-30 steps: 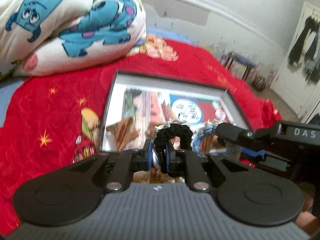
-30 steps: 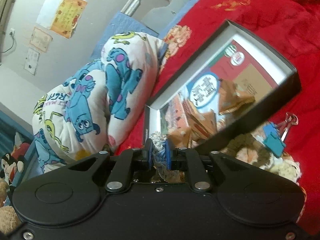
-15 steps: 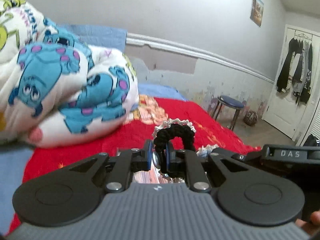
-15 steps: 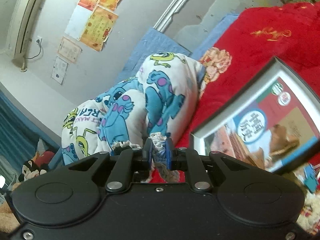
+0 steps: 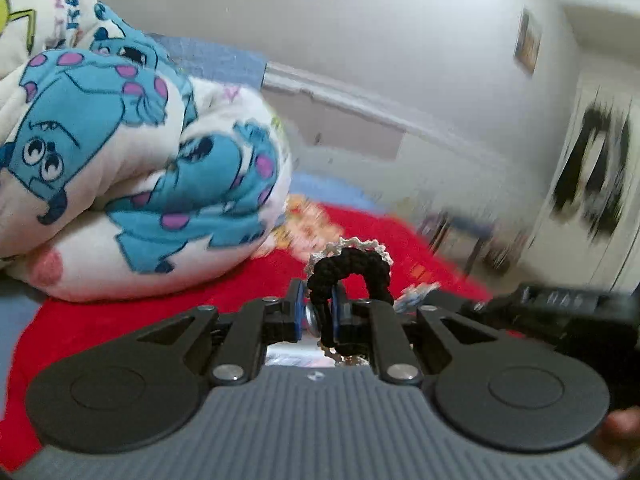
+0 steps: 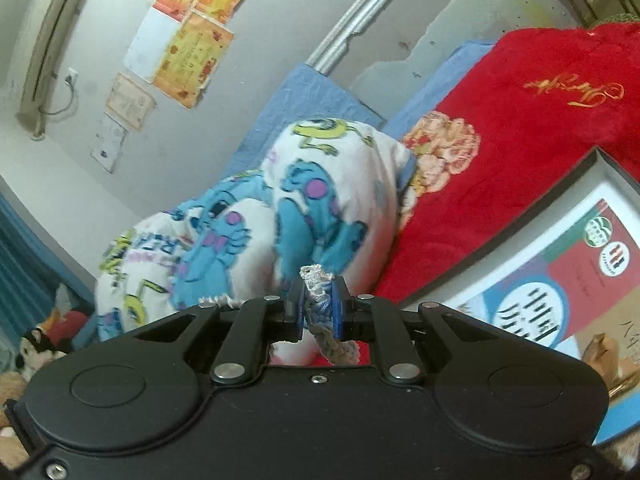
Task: Organize objects
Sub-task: 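Lift both scrunchies and carry them over the box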
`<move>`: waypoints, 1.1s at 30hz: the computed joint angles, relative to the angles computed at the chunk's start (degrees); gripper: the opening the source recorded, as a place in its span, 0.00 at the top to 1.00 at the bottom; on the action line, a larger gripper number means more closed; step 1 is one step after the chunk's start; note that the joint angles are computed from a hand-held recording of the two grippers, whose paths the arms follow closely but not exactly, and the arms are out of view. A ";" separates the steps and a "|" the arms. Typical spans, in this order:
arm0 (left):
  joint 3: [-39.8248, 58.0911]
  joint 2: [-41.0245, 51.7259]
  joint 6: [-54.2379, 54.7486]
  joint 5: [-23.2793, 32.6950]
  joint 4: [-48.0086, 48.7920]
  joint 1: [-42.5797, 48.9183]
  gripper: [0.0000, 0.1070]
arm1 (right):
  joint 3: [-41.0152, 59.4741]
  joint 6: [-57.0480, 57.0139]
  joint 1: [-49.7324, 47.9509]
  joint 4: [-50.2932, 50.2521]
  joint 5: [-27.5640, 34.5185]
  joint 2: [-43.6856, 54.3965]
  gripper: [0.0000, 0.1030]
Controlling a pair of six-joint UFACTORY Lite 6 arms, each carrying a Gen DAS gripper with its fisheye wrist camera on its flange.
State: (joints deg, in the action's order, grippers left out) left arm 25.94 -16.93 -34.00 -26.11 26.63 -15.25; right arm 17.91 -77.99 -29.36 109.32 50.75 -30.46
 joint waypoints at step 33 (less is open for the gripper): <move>7.51 24.50 46.78 3.60 -50.43 -15.85 0.84 | -5.40 -27.86 13.81 28.43 -9.48 18.22 0.86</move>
